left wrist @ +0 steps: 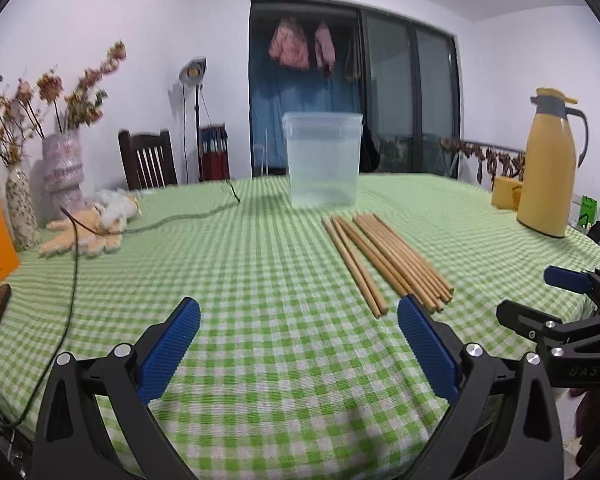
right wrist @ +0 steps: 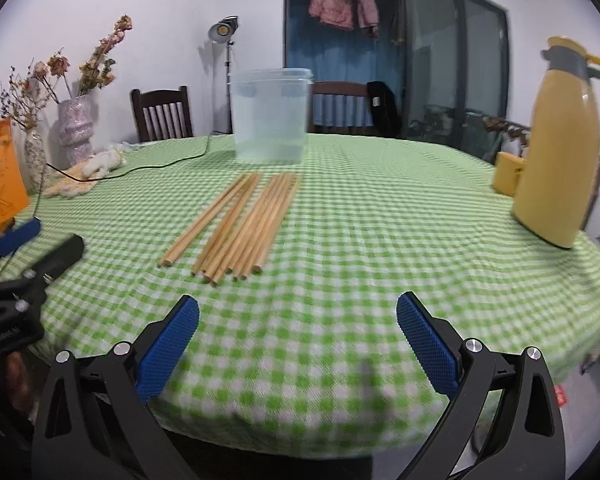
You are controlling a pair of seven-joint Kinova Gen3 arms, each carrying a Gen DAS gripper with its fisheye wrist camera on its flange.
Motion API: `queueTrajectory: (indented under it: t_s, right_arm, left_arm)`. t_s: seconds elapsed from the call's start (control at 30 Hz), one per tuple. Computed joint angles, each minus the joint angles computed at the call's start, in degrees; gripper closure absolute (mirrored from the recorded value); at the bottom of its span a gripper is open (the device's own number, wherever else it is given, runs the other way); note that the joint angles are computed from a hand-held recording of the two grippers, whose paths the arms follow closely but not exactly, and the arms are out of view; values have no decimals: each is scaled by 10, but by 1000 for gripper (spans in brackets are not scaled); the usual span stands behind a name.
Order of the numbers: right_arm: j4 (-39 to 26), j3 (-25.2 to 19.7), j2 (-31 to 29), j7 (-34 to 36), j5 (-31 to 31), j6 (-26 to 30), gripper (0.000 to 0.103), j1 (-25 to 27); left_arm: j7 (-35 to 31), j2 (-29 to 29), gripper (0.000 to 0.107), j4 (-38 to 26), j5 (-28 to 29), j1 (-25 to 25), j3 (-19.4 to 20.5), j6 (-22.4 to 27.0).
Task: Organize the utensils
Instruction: 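Close the right gripper on one wooden chopstick while the left gripper grasps another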
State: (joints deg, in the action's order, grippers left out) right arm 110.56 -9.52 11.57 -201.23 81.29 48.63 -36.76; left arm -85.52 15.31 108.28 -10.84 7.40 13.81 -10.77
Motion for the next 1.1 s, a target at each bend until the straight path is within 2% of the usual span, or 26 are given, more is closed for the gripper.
queueTrajectory:
  t_s: [0.07, 0.13, 0.2, 0.27, 0.4, 0.53, 0.63, 0.67, 0.7, 0.73, 0.87, 1.1]
  right_arm:
    - [-12, -18, 3, 23, -22, -23, 8, 35]
    - [-36, -35, 8, 70, -61, -25, 8, 61]
    - [-56, -10, 6, 117, -102, -29, 8, 53]
    - [-77, 29, 11, 154, -135, -29, 8, 31]
    - [-93, 47, 15, 187, -162, -67, 8, 44]
    - [-112, 57, 27, 227, -192, -84, 8, 48]
    - [-124, 67, 37, 248, -211, -90, 8, 47]
    - [-128, 70, 38, 256, -219, -92, 21, 47]
    - [-137, 71, 44, 272, -236, -89, 41, 50]
    - [-143, 73, 47, 284, -250, -88, 48, 51]
    - [-147, 86, 48, 311, -276, -107, 54, 51]
    - [-157, 98, 56, 337, -283, -107, 59, 36]
  left_arm:
    - [7, 6, 11, -16, 2, 3, -1, 12]
    - [13, 13, 12, -41, -13, -25, 35, 45]
    - [3, 29, 11, -76, -22, -35, 58, 92]
    - [-14, 40, 11, -106, -9, -50, 84, 134]
    - [-46, 74, 14, -177, 27, -65, 116, 223]
    - [-68, 103, 36, -242, 51, -41, 97, 294]
    - [-77, 129, 37, -299, 73, -23, 79, 349]
    - [-78, 139, 37, -319, 77, -12, 69, 367]
    - [-77, 143, 38, -331, 80, -1, 58, 379]
    - [-84, 149, 38, -342, 87, 4, 54, 390]
    - [-114, 168, 40, -378, 104, 27, 32, 428]
    - [-151, 173, 46, -390, 147, 56, -11, 443]
